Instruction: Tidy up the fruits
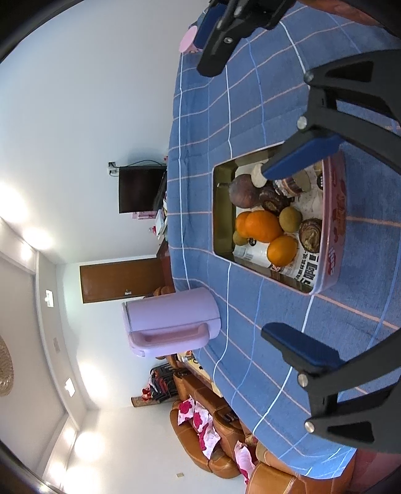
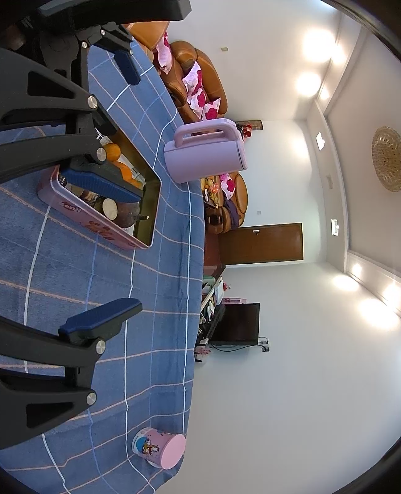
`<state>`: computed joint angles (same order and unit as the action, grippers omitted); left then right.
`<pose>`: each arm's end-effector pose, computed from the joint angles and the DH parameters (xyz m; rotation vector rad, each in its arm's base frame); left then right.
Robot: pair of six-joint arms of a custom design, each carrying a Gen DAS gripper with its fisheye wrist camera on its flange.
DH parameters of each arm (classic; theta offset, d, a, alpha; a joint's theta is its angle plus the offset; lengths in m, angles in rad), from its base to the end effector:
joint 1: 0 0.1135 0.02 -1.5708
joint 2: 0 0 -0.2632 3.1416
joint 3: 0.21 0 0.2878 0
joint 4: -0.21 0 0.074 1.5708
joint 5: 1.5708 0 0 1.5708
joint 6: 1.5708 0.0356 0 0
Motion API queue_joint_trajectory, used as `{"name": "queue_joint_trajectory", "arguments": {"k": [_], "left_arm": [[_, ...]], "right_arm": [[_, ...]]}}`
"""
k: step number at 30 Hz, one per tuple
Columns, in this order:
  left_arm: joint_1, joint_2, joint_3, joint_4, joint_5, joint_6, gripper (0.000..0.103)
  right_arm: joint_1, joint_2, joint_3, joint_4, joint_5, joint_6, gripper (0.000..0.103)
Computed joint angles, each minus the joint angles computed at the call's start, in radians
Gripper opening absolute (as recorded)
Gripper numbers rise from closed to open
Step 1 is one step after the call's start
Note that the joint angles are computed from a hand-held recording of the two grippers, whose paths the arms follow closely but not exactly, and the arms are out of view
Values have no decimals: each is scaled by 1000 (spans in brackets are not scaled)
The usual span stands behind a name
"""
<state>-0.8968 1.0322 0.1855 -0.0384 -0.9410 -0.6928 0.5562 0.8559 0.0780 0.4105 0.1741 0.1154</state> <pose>0.1327 -0.1200 0.0948 -0.1589 2.0441 0.2047 0.1662 0.0961 0.1183 -0.3105 1.9175 0.2790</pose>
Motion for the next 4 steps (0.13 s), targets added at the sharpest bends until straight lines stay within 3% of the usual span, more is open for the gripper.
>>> {"name": "queue_joint_trajectory", "arguments": {"k": [4], "left_arm": [[3, -3, -2, -1, 0, 0, 96]], "right_arm": [[-4, 11, 1, 7, -2, -1, 66]]}}
